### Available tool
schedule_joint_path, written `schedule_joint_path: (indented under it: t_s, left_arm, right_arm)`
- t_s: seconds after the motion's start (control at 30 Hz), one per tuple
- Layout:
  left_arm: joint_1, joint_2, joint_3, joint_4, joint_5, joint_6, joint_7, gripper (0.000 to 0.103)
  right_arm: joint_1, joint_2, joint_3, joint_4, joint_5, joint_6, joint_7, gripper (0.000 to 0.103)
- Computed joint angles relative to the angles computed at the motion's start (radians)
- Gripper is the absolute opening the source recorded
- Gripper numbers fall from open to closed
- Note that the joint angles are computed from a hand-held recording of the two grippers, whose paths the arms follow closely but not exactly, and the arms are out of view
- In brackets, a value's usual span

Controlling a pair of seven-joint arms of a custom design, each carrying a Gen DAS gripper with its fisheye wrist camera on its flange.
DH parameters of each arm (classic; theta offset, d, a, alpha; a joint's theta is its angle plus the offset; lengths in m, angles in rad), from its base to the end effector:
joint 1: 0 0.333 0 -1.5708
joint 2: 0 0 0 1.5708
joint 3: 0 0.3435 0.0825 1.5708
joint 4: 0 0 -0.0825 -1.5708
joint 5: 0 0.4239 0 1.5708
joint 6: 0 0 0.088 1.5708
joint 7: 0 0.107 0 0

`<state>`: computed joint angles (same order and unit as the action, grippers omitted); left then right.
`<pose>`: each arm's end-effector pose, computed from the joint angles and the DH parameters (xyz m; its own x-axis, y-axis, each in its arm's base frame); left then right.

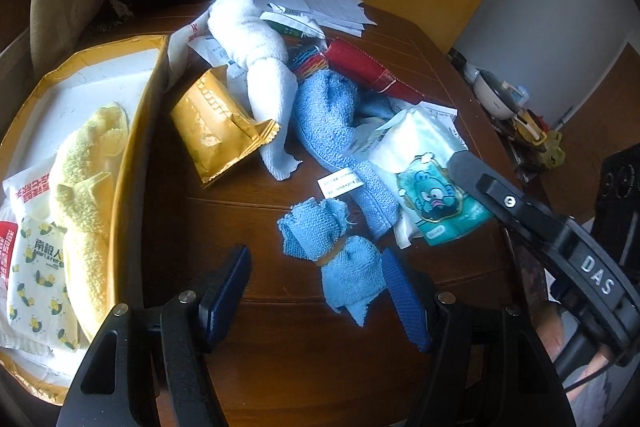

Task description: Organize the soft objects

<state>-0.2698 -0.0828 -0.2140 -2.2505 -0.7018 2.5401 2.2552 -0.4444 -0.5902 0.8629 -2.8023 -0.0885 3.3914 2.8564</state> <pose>0.5077 -0.2597 0.4412 -0.6442 -0.7158 0.2697 -0.7312 0.4728 -0.4917 0.3849 0.1887 0.4284 -0.2595 -0.7862 -0.5609 -0.4328 0.6138 -0.6602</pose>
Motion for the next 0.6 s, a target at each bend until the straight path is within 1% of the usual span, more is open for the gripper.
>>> schedule_joint_path:
  t_s: [0.1, 0.13, 0.17, 0.27, 0.37, 0.47, 0.6]
  left_arm:
    - [0.000, 0.034, -0.012, 0.021, 0.067, -0.006, -0.073, 0.072]
    - [-0.001, 0.040, -0.016, 0.024, 0.086, -0.003, -0.096, 0.068]
    - [-0.003, 0.042, -0.020, 0.023, 0.098, 0.005, -0.106, 0.062]
    - [-0.016, 0.042, -0.032, 0.014, 0.126, 0.042, -0.117, 0.054]
    - [-0.031, 0.037, -0.045, -0.007, 0.174, 0.105, -0.148, 0.051]
    - [-0.045, 0.035, -0.053, -0.026, 0.221, 0.169, -0.182, 0.051]
    - [-0.055, 0.047, -0.056, -0.026, 0.275, 0.204, -0.225, 0.051]
  right_arm:
    - [0.023, -0.026, -0.016, -0.025, 0.012, 0.009, 0.009, 0.012]
    - [0.030, -0.035, -0.021, -0.030, 0.014, 0.003, 0.012, 0.012]
    - [0.035, -0.039, -0.026, -0.035, 0.014, 0.000, 0.015, 0.012]
    - [0.053, -0.036, -0.043, -0.048, 0.011, 0.003, 0.023, 0.012]
    - [0.059, -0.036, -0.044, -0.058, 0.017, 0.012, 0.029, 0.012]
    - [0.070, -0.042, -0.049, -0.063, 0.021, 0.005, 0.032, 0.012]
    - [0.080, -0.048, -0.060, -0.069, 0.019, -0.006, 0.043, 0.012]
